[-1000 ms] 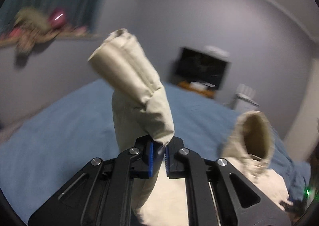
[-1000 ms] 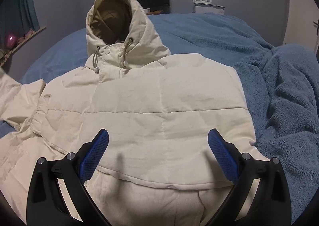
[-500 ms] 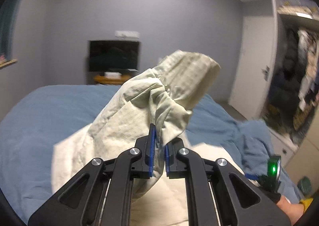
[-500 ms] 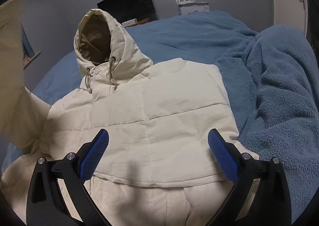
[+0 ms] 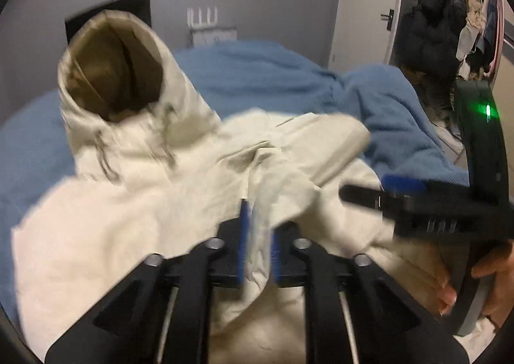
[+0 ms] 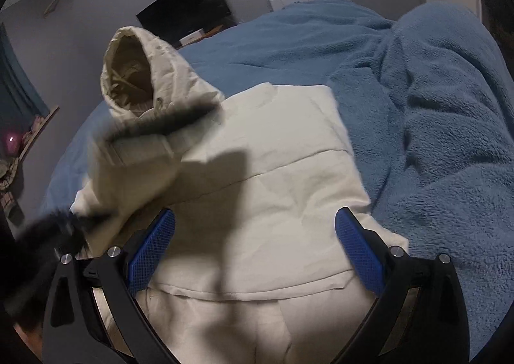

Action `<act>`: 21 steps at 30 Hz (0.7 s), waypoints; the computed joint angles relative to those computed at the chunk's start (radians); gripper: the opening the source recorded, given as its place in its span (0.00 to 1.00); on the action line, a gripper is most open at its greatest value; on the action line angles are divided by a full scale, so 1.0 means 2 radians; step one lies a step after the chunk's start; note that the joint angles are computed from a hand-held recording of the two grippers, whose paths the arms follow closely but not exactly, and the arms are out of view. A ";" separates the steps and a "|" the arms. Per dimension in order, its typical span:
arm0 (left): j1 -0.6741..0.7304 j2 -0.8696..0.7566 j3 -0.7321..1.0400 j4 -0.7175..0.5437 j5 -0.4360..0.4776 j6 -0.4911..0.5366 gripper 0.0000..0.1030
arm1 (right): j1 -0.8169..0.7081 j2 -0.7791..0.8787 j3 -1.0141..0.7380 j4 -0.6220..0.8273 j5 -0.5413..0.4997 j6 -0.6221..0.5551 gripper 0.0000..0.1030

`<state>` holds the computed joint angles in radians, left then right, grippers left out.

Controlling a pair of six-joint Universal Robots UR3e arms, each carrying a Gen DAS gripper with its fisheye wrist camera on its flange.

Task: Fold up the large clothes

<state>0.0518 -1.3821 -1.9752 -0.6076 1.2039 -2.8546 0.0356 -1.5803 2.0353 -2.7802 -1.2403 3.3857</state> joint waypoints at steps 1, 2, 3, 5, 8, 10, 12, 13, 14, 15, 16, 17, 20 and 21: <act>-0.001 -0.001 0.004 -0.024 -0.002 0.006 0.37 | -0.008 -0.003 0.003 0.003 0.005 0.005 0.93; -0.008 -0.015 0.005 -0.022 -0.004 0.007 0.44 | -0.013 -0.004 0.003 0.009 0.008 0.009 0.93; -0.004 -0.007 0.006 -0.045 -0.010 0.015 0.63 | -0.020 -0.006 0.007 0.010 0.015 0.011 0.93; 0.011 0.022 -0.008 -0.070 -0.030 0.034 0.85 | -0.035 -0.015 0.014 0.018 0.029 0.015 0.93; 0.048 0.082 -0.002 -0.158 -0.051 0.095 0.87 | -0.049 -0.042 0.029 0.011 0.028 0.018 0.93; 0.090 0.124 0.002 -0.210 -0.055 0.143 0.88 | -0.075 -0.068 0.055 -0.012 0.053 0.020 0.93; 0.144 0.160 -0.003 -0.243 -0.064 0.178 0.91 | -0.092 -0.083 0.069 -0.028 0.075 0.017 0.93; 0.184 0.178 -0.008 -0.257 -0.069 0.192 0.91 | -0.089 -0.083 0.066 -0.032 0.082 0.010 0.93; 0.213 0.191 -0.008 -0.278 -0.076 0.204 0.91 | -0.078 -0.072 0.054 -0.028 0.083 0.002 0.93; 0.245 0.201 -0.007 -0.298 -0.083 0.213 0.91 | -0.067 -0.062 0.041 -0.017 0.083 -0.010 0.93; 0.279 0.205 -0.010 -0.310 -0.088 0.216 0.91 | -0.051 -0.050 0.028 -0.005 0.078 -0.023 0.93; 0.302 0.208 -0.017 -0.309 -0.089 0.212 0.91 | -0.039 -0.041 0.020 0.000 0.072 -0.029 0.93; 0.337 0.195 -0.045 -0.261 -0.068 0.177 0.91 | -0.007 -0.007 -0.011 0.023 0.057 -0.046 0.93; 0.341 0.185 -0.045 -0.258 -0.064 0.169 0.91 | -0.001 -0.002 -0.013 0.028 0.053 -0.050 0.92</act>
